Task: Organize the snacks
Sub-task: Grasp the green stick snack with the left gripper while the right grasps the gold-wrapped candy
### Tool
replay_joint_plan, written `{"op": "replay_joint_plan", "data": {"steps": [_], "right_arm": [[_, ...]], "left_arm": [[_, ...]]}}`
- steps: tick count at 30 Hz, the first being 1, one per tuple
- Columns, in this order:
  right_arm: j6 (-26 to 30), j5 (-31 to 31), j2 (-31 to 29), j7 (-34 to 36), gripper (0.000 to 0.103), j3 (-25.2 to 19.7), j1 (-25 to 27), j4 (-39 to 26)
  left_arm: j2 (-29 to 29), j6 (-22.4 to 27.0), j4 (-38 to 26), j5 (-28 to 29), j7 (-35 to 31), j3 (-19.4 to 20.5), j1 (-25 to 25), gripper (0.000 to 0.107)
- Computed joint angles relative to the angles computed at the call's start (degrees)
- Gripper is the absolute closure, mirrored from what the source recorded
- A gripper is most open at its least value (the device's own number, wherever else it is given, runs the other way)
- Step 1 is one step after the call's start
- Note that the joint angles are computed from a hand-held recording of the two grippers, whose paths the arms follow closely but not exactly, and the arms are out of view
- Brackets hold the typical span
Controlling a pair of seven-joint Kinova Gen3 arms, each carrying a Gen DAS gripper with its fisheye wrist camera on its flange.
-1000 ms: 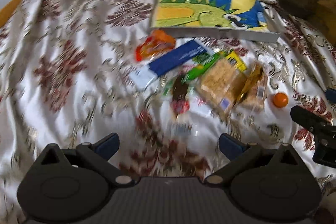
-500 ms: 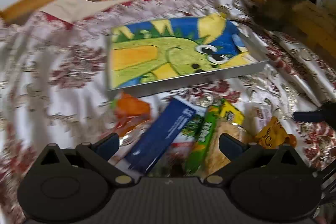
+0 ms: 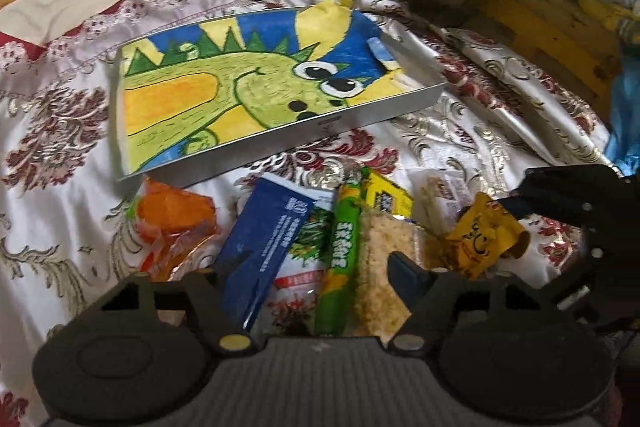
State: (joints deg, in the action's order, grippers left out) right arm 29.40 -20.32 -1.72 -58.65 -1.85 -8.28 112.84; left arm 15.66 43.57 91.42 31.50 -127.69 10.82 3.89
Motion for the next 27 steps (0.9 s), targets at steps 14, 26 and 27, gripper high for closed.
{"op": "replay_joint_plan", "data": {"steps": [14, 26, 27], "right_arm": [[2.2, -1.3, 1.0, -0.9, 0.058, -0.3, 0.7, -1.8], [1.3, 7.6, 2.2, -14.7, 0.070, -1.5, -0.7, -4.3], [1.3, 8.1, 2.5, -15.5, 0.071, -1.6, -0.8, -4.5]], "left_arm": [[5.7, 9.3, -8.7, -4.5, 8.0, -0.9, 1.9, 0.073], [8.3, 15.7, -14.4, -10.1, 17.2, -1.0, 4.0, 0.086], [8.8, 16.2, -15.3, -10.4, 17.5, -1.0, 4.2, 0.086]]}}
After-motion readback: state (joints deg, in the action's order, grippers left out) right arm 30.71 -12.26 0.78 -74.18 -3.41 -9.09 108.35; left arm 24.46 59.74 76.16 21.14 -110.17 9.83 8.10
